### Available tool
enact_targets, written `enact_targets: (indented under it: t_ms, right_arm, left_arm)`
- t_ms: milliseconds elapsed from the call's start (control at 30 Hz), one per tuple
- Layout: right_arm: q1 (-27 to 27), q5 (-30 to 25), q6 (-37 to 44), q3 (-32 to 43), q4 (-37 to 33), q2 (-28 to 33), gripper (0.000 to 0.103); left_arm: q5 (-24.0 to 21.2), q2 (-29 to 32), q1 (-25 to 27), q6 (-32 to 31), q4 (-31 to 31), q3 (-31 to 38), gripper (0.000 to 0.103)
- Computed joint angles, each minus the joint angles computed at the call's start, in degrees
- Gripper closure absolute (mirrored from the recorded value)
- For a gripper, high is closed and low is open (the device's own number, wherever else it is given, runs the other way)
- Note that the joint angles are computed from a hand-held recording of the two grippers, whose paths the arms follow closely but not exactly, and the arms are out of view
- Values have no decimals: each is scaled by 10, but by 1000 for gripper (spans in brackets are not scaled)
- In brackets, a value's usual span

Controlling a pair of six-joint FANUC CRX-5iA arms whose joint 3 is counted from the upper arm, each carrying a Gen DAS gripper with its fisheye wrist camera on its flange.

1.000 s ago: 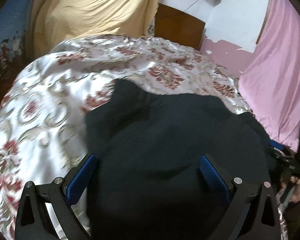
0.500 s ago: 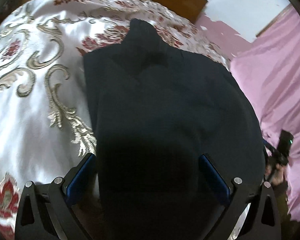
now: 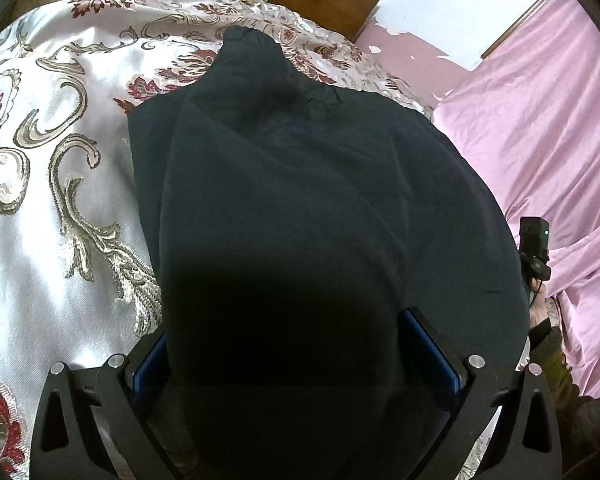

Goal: Fold large clothes

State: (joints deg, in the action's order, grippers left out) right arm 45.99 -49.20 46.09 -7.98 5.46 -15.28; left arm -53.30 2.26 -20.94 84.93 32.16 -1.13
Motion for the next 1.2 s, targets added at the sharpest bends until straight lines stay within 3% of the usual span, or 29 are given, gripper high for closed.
enact_targets:
  t_ms: [233,333,433,567,700,933,1200]
  right_arm:
    - [33,-9,4,6,70,17,1]
    - [-1,-3,30,22,-6,28,1]
    - [-8,1,47,23,-32,24,1]
    - [-37,17,120,36,-150,27,1]
    - [-28,35,100,20,-140,21,1]
    - [-9,49,66,-6,-100,15,1]
    - [23,-17,-30,19,-16,41,1]
  left_arm:
    - [22,-11,-10,8,-15,-10,0]
    - [20,-8,-7,4,-13,-7,0]
    - [20,-6,-3,-5,-5,-9,0]
    - [24,-6,1,-23,15,-19,0]
    - [11,1,7,-41,39,-19,0]
    - [-66,44,12,-14,29,46,0]
    - [-128,72,-6,126,-52,124,0]
